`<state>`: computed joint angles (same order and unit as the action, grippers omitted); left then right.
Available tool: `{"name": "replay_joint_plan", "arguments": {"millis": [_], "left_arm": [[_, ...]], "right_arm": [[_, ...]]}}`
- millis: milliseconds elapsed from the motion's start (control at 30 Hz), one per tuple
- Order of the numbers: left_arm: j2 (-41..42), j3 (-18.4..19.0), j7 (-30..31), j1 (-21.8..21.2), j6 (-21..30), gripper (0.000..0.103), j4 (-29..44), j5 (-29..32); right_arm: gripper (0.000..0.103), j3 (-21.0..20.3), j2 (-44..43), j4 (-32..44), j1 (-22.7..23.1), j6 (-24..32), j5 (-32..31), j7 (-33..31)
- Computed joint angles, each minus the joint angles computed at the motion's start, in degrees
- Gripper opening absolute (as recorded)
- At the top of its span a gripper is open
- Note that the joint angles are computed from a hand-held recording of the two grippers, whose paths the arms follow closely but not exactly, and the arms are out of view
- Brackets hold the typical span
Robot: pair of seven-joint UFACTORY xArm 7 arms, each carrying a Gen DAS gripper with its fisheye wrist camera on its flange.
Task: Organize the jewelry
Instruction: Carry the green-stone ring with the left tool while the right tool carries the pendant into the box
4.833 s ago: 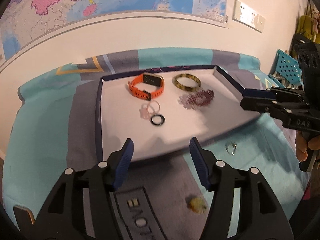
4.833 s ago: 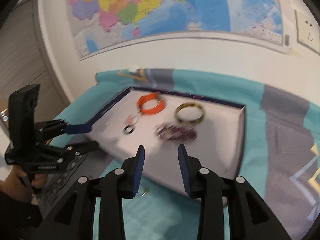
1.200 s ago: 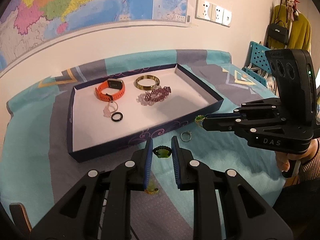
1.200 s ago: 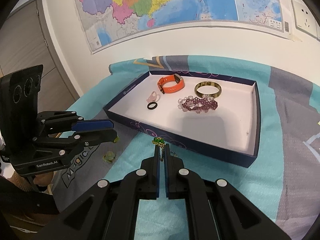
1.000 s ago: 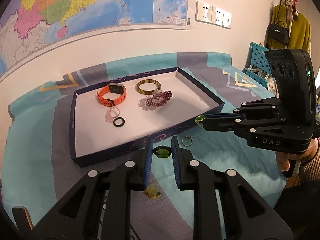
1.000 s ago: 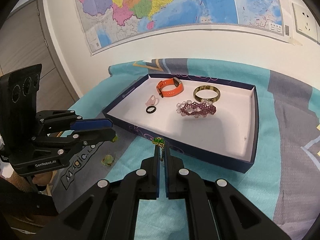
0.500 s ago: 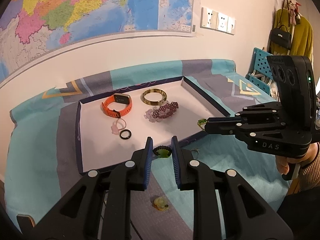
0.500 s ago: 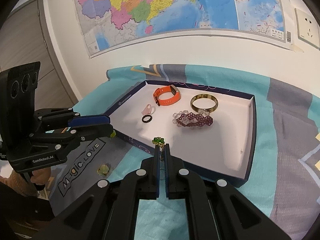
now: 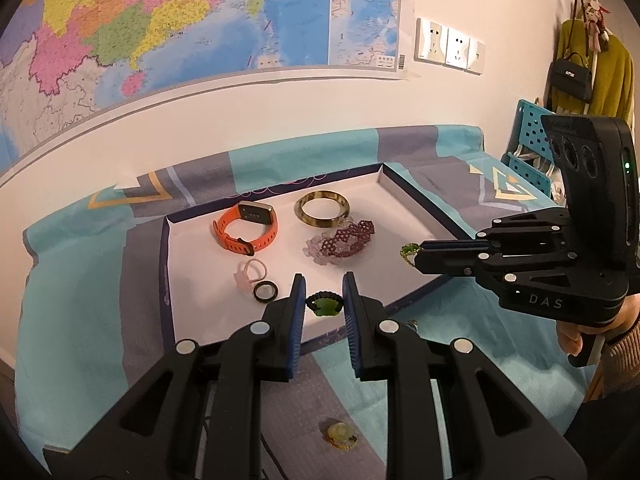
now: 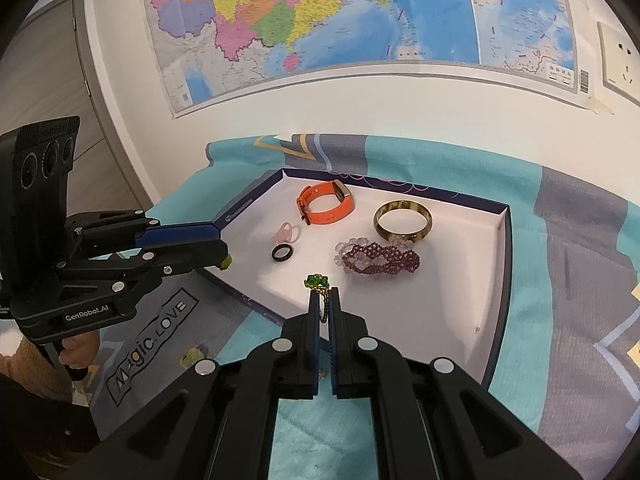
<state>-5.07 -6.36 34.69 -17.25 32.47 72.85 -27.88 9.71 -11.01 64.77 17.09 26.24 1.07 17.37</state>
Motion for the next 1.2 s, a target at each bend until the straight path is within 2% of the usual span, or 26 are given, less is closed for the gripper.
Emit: {"name": "replay_joint_plan", "arguments": {"millis": [533, 1200], "left_arm": [[4.18, -1.07, -4.24, 1.04, 0.76, 0.019, 3.43, 3.52], [6.25, -1.67, -6.65, 1.72, 0.86, 0.019, 4.92, 5.58]], "right_arm": [[0.003, -0.63, 3.08, 2.60, -0.54, 0.79, -0.12, -0.83], [0.003, -0.64, 4.18, 3.85, -0.55, 1.37, -0.44, -0.66]]}}
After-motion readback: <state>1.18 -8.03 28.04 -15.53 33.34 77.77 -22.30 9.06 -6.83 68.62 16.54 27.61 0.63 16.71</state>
